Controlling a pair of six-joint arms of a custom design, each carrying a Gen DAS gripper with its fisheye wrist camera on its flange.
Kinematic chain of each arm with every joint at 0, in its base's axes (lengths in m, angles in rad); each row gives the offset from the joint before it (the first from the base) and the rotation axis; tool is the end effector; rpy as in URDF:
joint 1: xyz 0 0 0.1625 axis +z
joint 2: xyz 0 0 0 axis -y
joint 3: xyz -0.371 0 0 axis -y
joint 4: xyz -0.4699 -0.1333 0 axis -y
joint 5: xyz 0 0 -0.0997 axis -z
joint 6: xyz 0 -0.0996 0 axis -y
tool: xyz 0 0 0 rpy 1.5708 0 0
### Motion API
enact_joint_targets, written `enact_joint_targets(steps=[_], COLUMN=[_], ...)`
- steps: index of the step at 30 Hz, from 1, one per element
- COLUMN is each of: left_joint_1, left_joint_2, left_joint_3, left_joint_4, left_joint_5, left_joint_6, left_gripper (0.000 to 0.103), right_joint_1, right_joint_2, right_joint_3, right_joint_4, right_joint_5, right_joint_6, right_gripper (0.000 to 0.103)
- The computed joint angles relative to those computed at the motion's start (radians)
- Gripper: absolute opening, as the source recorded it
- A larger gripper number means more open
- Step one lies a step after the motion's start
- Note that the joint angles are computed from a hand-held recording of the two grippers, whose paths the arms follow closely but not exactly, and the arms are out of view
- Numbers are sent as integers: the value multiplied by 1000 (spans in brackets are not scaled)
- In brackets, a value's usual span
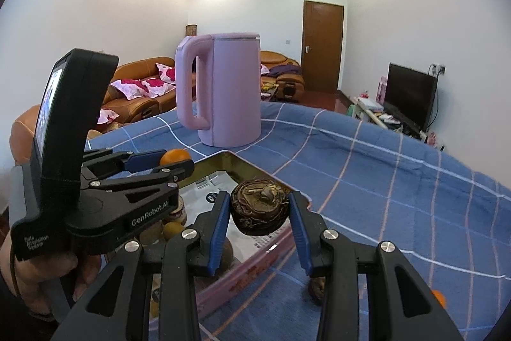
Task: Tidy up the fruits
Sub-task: 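Lower the orange into the tin and open the left tool while the right tool releases the mangosteen there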
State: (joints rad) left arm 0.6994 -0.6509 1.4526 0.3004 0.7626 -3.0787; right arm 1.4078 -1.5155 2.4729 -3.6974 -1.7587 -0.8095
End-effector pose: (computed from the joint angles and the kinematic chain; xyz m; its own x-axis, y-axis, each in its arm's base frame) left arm -0.2995 -0.5202 -0.0568 -0.6504 0.3538 -0.6722 0.7250 0.5532 -0.4103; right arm 0.0450 -0.4331 0.2022 -0.6954 -0.0522 0.7167 -0.6378 0.5043 -0.5821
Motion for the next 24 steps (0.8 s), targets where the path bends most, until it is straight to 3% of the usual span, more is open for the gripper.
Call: enact_joint_targets(steps=[24], left_joint_1=[2], left_joint_2=[38], left_joint_3=[-47], left_joint_4=[71], left_joint_5=[-7], left_joint_6=[-8], left_gripper=[35], right_joint_1=[-8], right_joint_2=[73], right_joint_3=[-59], right_joint_4=[50], right_joint_5=[-41], right_joint_6=[8], right_gripper=[40])
